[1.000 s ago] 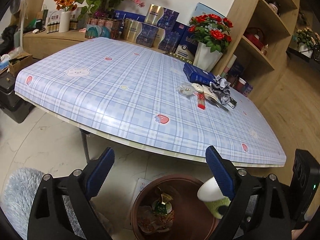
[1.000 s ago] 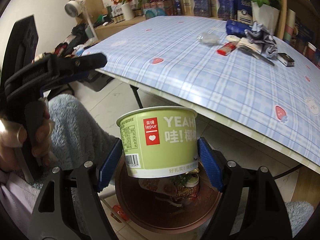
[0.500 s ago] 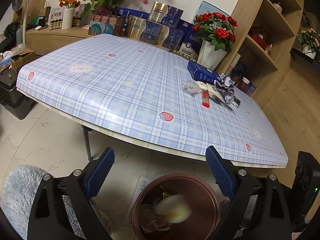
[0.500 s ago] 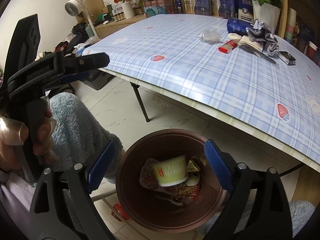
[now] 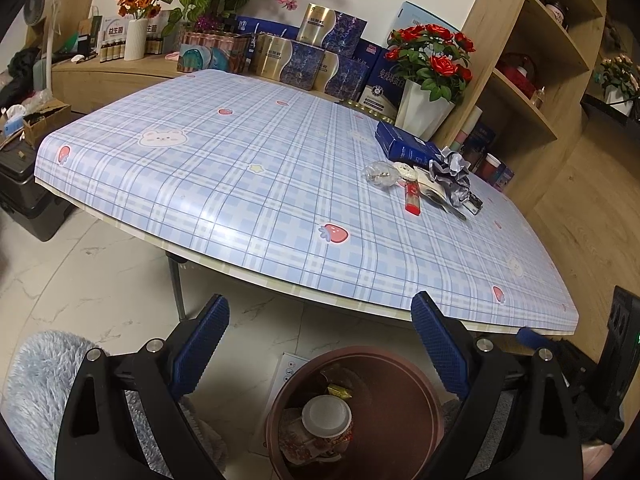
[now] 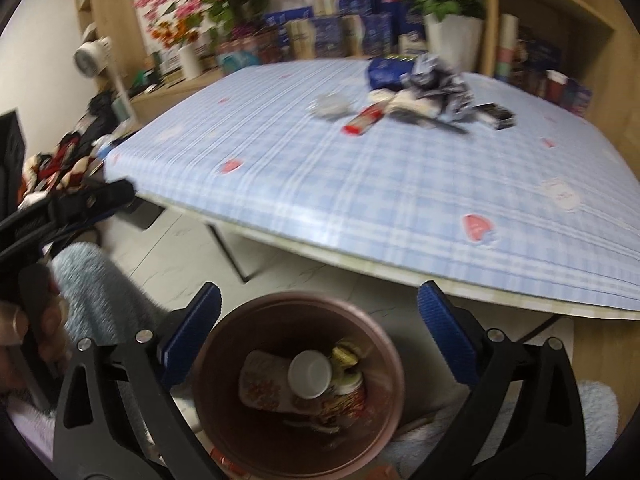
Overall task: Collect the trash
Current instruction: 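Move both tools back to the table and grasp the clear plastic bag with the left tool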
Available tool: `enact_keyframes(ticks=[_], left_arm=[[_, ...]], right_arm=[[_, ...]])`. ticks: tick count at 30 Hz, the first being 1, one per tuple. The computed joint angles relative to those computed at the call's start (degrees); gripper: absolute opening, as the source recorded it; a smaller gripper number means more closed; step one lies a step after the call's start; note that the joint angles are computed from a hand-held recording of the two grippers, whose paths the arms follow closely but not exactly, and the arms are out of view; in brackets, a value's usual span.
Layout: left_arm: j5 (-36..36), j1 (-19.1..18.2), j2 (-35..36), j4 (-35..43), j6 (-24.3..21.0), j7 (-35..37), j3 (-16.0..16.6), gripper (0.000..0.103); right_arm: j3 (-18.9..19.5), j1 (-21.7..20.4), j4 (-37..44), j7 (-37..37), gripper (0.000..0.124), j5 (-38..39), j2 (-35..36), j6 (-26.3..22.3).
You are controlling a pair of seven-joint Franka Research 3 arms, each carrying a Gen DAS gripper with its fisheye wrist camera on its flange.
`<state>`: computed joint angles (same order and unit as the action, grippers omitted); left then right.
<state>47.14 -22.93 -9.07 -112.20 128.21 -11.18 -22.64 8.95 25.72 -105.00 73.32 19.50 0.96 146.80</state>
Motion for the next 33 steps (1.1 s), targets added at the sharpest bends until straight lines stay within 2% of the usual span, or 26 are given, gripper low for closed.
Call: enact_keyframes(ticks=[3,10,14,19,27,33], left_arm=[[0.1,-0.1,0.3,0.4,-0.5,0.4,0.0,0.090],[-0.5,0.0,1.2,1.9,-2.1,2.3,0.5,0.090],[-0.3,0.0,2.7,4.1,-2.5,5.8,1.1,0.090],[-1.0,0.4,6.0,8.2,-0.3,12.6,2.7,0.090],[-7.0,1.4,16.1,19.9,3.6,26.0,6.8,0.090],[-12.2,0.7,27.9,35.1,1.0,39.4,9.6,0.089]], right_arm=[[-0.4,-0.4,0.1,2.2,0.097,-1.9,0.3,2.2],[-1.1,-1.4,1.4,4.5,0.097,-4.2,1.6,3.8],[-1.5,-1.9,2.9,5.4,0.097,-4.9,3.1,4.5],[-2.0,-2.6,6.0,6.1,0.097,-5.2,5.6,4.5],[-2.8,-3.4,12.0,6.6,0.097,-6.2,10.5,3.3],[-3.4,-4.2,19.0,7.0,0.097,-6.2,15.5,1.0]])
